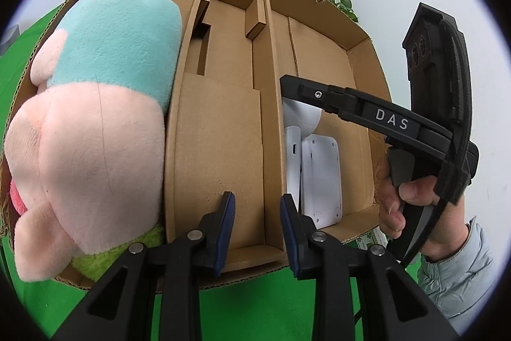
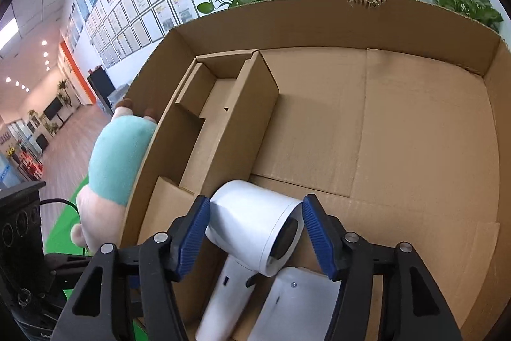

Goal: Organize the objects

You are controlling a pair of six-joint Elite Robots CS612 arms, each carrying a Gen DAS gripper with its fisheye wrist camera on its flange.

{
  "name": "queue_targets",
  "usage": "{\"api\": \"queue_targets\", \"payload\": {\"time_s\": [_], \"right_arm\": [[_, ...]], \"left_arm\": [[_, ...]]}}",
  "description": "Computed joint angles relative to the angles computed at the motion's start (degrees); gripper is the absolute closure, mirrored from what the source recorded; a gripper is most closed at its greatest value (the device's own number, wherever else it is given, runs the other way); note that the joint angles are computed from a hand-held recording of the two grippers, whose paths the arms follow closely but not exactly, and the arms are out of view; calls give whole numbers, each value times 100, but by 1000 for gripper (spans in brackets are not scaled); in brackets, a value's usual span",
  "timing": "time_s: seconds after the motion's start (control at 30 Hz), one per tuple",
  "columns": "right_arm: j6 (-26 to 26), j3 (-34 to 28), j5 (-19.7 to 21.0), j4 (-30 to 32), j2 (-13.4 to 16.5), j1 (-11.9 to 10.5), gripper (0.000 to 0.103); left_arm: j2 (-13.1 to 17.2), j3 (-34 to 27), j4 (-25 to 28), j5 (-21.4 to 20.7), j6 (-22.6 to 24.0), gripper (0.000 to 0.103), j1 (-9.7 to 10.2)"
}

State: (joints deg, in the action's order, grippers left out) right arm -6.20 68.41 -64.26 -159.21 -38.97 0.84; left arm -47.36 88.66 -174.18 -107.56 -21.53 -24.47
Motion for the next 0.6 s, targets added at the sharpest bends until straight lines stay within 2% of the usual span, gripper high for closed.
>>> {"api": "queue_targets", "payload": {"time_s": [0.2, 0.23, 0.27, 0.33, 0.37, 0.4, 0.5, 0.6], "right_arm": [[17, 59, 292, 86, -23, -54, 46], [63, 138, 175, -64, -64, -48, 46], [106, 198, 59, -174, -98, -37, 44], [253, 449, -55, -497, -250, -64, 31], [341, 601, -115, -702, -333, -82, 21], [448, 808, -219, -946, -446, -107, 14], [554, 1185, -491, -1088, -657, -165, 10], [630, 1356, -657, -683, -749, -222, 10]], "left_arm": [[-12, 2, 13, 22, 24, 75, 1], [-19, 8, 22, 52, 35, 75, -7], [-30, 21, 28, 77, 47, 75, -12], [-47, 47, 36, 123, 58, 75, -20], [-54, 53, 45, 151, 64, 75, -27], [-61, 62, 50, 183, 69, 75, -35], [-63, 61, 43, 238, 17, 75, -48], [-105, 135, -8, 315, -1, 75, -62]]}}
